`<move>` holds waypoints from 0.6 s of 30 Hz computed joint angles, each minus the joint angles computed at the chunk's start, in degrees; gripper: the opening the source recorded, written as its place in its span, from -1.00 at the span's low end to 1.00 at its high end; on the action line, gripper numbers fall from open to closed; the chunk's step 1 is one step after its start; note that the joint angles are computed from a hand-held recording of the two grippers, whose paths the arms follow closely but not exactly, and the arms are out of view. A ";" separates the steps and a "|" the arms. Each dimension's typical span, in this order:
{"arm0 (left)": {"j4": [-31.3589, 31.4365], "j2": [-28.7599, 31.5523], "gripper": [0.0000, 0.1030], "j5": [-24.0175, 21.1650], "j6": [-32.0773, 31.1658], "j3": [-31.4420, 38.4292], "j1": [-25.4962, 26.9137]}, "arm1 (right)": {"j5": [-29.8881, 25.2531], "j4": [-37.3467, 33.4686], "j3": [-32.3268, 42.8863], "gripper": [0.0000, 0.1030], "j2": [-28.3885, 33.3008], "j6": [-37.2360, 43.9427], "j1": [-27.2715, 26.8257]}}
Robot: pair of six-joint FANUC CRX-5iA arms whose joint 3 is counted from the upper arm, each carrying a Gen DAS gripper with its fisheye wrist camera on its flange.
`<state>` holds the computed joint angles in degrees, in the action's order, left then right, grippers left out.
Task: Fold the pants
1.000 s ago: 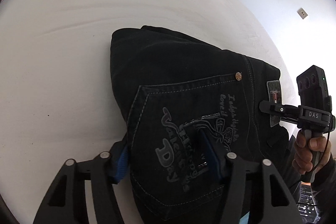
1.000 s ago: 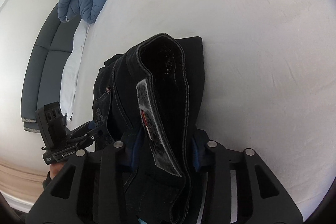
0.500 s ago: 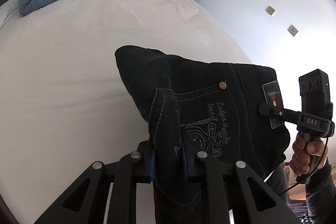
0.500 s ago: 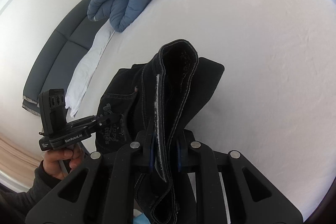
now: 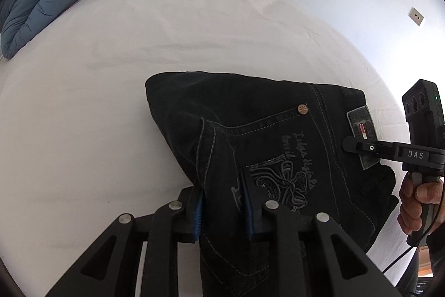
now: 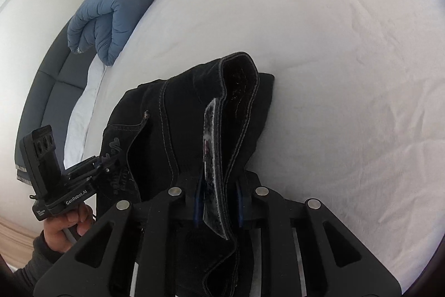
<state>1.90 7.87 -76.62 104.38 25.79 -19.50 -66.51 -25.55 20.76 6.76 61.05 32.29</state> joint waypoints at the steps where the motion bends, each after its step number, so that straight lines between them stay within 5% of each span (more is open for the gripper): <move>1: -0.76 -0.22 -0.49 0.24 0.09 -0.24 -0.37 | 1.67 -0.41 -1.87 -0.67 -1.13 0.27 -0.10; 5: -3.37 1.24 -0.39 -1.21 0.32 2.96 -1.48 | 4.53 3.62 -5.09 -0.52 -3.42 -0.19 1.65; 10: -8.20 0.00 -0.22 -3.27 2.66 4.87 -3.71 | 3.19 13.02 -2.72 -0.09 -3.60 -5.98 6.14; 14: -11.34 -3.84 0.18 -3.07 4.34 4.56 -5.41 | 1.89 24.42 -4.67 -0.09 -8.16 -9.46 11.69; 18: -24.37 -8.33 0.98 -2.83 9.55 7.16 -13.19 | 4.03 45.04 -10.82 0.07 -14.75 -19.69 22.22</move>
<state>-22.47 -0.46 -79.44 113.93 32.96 -32.68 -62.48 19.49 9.94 -7.99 41.36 54.52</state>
